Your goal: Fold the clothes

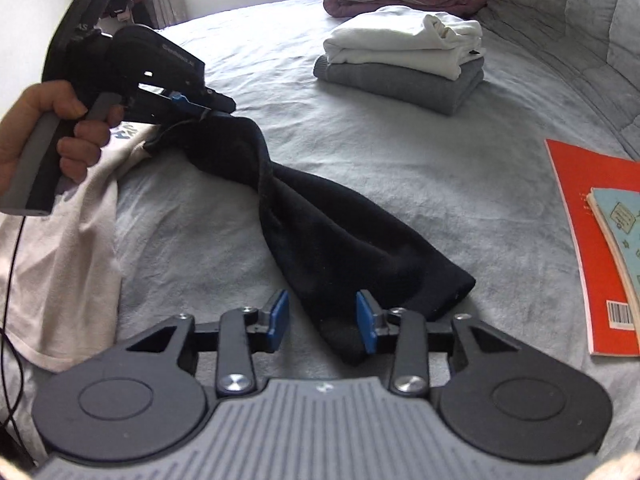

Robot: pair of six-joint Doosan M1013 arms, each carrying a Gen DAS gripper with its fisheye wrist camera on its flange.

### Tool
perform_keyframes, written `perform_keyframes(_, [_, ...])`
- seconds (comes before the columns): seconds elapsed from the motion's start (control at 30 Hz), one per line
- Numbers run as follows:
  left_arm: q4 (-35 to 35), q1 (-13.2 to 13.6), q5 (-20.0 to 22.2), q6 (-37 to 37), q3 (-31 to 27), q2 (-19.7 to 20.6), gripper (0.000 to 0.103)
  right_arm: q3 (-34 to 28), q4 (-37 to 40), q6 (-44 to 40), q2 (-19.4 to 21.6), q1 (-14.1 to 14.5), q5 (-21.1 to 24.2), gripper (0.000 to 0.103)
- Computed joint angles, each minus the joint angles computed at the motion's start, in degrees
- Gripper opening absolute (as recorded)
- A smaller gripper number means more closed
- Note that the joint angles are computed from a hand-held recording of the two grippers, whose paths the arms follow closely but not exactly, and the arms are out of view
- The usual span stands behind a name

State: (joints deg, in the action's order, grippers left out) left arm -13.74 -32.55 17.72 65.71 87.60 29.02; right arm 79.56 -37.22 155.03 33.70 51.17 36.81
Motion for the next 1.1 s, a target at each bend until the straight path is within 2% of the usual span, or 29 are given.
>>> perform_keyframes(0.07, [-2.25, 0.24, 0.13, 2.26, 0.22, -0.35, 0.014, 0.39, -1.72, 3.31, -0.27, -0.15, -0.33, 0.004])
perform_keyframes(0.13, [-5.0, 0.52, 0.12, 5.02, 0.59, -0.8, 0.014, 0.77, -7.6, 9.72, -0.64, 0.27, 0.97, 0.004])
perform_keyframes(0.2, [-8.6, 0.87, -0.09, 8.62, 1.15, -1.38, 0.013, 1.54, -16.79, 19.35, -1.04, 0.98, 3.06, 0.004])
perform_keyframes(0.33, [-20.03, 1.62, -0.22, 20.14, 2.39, -2.59, 0.013, 2.67, -32.47, 35.81, -1.41, 2.27, 9.93, 0.003])
perform_keyframes(0.43, [-24.02, 1.86, 1.49, 25.28, 2.63, -3.24, 0.013, 3.38, -36.56, 39.58, -1.83, 2.49, 11.36, 0.003])
perform_keyframes(0.57, [-18.14, 1.78, 6.64, 24.16, 2.66, -4.16, 0.013, 3.78, -30.52, 32.41, -2.6, 2.03, 8.69, 0.003])
perform_keyframes(0.7, [-11.82, 1.61, 11.44, 23.56, 3.41, -4.87, 0.012, 4.08, -19.65, 20.19, -3.33, 1.54, 4.66, 0.003])
perform_keyframes(0.8, [-9.07, 1.53, 13.74, 23.34, 4.33, -5.16, 0.012, 4.06, -10.92, 11.05, -3.59, 1.3, 2.65, 0.003])
perform_keyframes(0.97, [-6.64, 1.47, 15.31, 23.46, 5.51, -5.44, 0.012, 3.21, -0.29, -0.49, -3.18, 1.12, 2.77, 0.003])
perform_keyframes(1.07, [-7.46, 1.85, 16.86, 23.97, 5.4, -5.56, 0.014, 3.27, 2.31, -2.09, -3.18, 0.89, 2.66, 0.006])
perform_keyframes(1.1, [-7.76, 2.02, 17.51, 24.05, 5.24, -5.55, 0.016, 3.5, 2.15, -1.29, -3.35, 0.84, 2.25, 0.011])
